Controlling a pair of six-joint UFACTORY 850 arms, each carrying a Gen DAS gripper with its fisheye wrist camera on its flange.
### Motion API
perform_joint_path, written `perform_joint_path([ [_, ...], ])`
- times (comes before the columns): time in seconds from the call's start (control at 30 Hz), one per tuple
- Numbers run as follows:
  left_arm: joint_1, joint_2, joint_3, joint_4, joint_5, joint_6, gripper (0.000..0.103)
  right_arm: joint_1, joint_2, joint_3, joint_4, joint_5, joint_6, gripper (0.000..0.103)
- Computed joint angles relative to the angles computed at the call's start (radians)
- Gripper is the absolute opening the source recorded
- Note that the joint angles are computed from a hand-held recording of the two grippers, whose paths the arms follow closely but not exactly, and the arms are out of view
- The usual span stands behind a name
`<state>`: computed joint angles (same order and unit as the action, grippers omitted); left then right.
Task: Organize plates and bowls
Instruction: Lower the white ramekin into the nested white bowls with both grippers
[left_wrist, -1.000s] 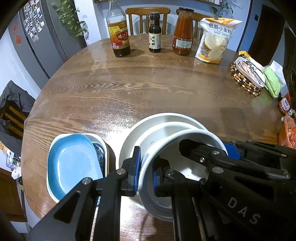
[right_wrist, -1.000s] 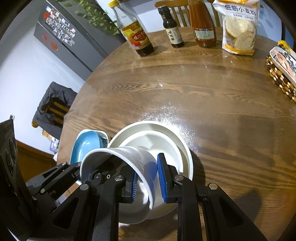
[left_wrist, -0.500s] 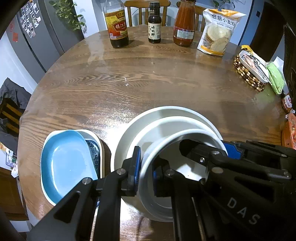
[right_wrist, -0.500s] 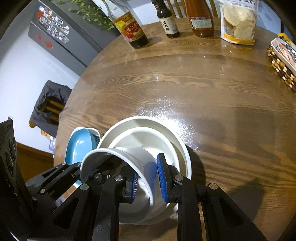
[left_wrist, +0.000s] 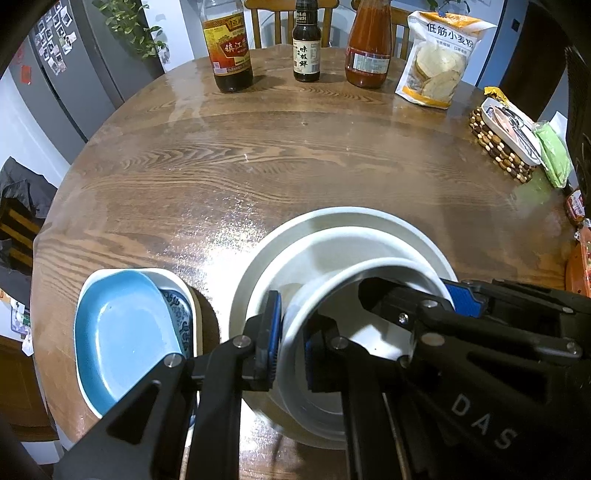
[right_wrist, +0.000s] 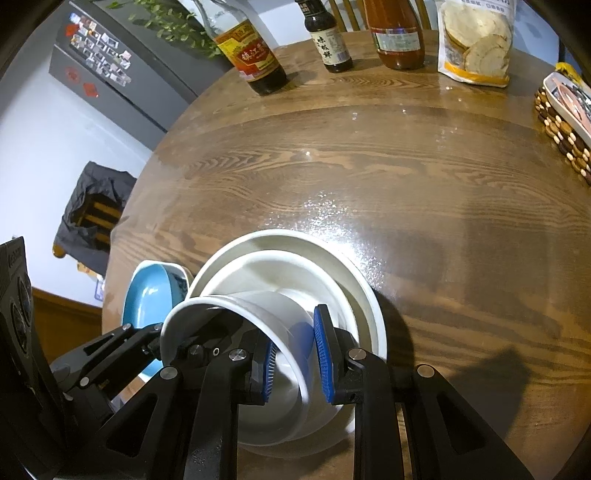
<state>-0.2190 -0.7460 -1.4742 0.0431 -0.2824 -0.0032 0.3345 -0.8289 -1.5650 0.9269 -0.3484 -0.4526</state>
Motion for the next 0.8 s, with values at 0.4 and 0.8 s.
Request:
perform_joint_path([
  [0.4, -0.003, -0.037, -0.058, -0.052, -0.013, 0.055, 0.008, -0.009, -0.018, -0.035, -0.074, 0.004, 0.076, 0.024],
  [0.8, -0.007, -0.059, -0.097, -0.056, -0.029, 0.070, 0.007, -0.016, -0.024, -0.052, -0.114, 0.004, 0.119, 0.024],
])
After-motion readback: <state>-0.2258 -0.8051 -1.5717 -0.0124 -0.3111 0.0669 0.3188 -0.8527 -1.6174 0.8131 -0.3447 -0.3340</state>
